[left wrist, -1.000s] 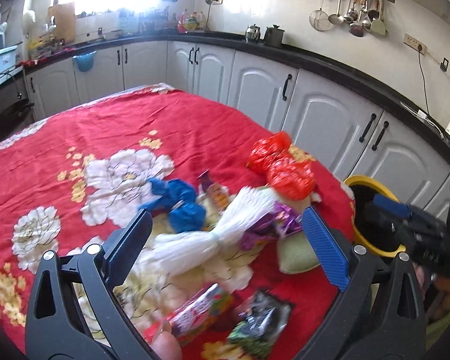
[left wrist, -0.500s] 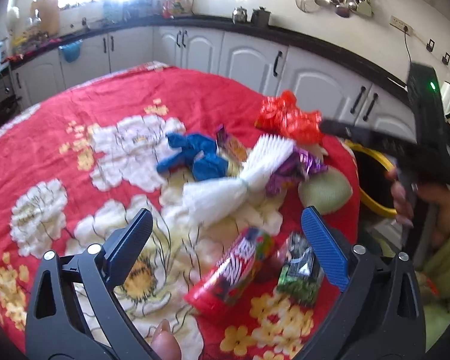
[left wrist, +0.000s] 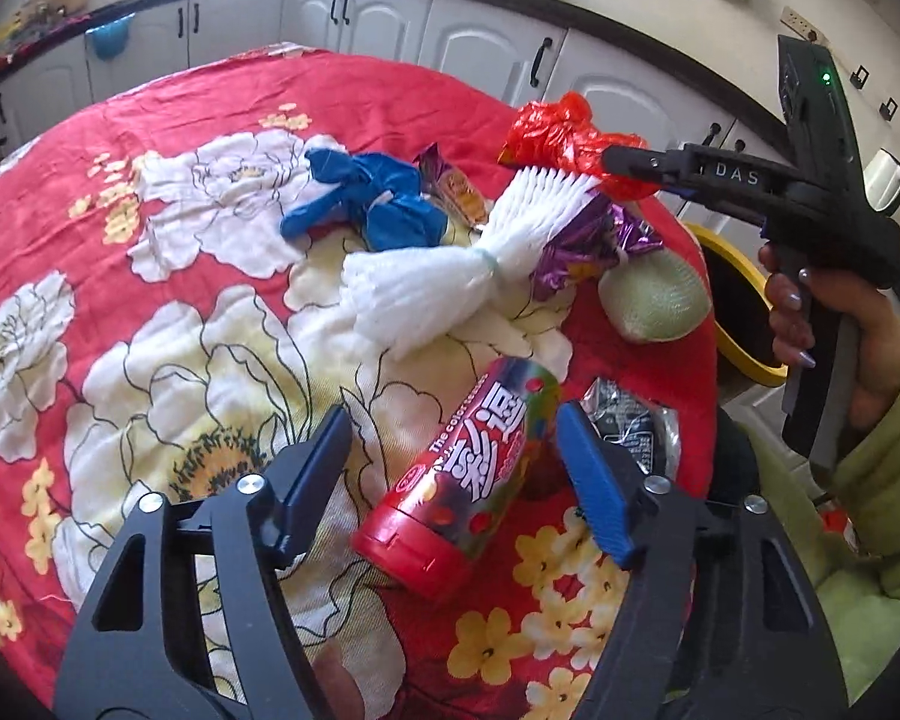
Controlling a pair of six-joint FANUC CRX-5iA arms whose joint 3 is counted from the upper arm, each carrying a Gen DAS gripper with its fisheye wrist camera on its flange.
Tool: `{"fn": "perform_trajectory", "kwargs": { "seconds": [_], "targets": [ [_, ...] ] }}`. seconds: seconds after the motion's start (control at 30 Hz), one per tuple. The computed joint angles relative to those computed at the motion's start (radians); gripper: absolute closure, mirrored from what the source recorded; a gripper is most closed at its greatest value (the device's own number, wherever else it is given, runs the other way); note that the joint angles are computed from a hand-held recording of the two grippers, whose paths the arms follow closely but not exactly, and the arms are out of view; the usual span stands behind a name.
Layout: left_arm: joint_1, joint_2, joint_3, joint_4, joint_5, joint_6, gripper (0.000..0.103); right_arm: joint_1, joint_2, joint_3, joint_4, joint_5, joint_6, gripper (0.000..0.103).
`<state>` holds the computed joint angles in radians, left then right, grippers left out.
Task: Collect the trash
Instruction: 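Grasp the red can with the left tool while the right tool grasps the red plastic bag, then carry the can and red bag over the bin and open both tools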
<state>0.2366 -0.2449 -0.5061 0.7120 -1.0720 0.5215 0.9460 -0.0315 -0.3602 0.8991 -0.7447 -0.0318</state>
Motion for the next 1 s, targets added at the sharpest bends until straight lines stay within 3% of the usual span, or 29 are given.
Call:
{"fn": "perform_trajectory", "kwargs": {
  "seconds": [0.2, 0.37, 0.4, 0.8, 1.0],
  "targets": [
    [-0.002, 0.016, 0.012, -0.016, -0.018, 0.002, 0.053, -0.001, -0.019, -0.041, 0.129, 0.003, -0.085, 0.095],
    [-0.016, 0.022, 0.023, -0.052, -0.023, 0.005, 0.072, -0.012, -0.051, -0.077, 0.226, 0.015, -0.163, 0.095],
    [-0.019, 0.021, 0.024, -0.059, -0.020, 0.009, 0.080, -0.012, -0.058, -0.083, 0.240, 0.012, -0.177, 0.095],
    [-0.020, -0.019, 0.010, 0.018, 0.034, 0.002, 0.082, 0.012, -0.125, -0.141, 0.300, -0.023, -0.250, 0.095],
    [-0.071, -0.029, 0.029, 0.076, 0.080, 0.013, 0.082, 0.029, -0.164, -0.176, 0.305, -0.049, -0.278, 0.095]
  ]
}}
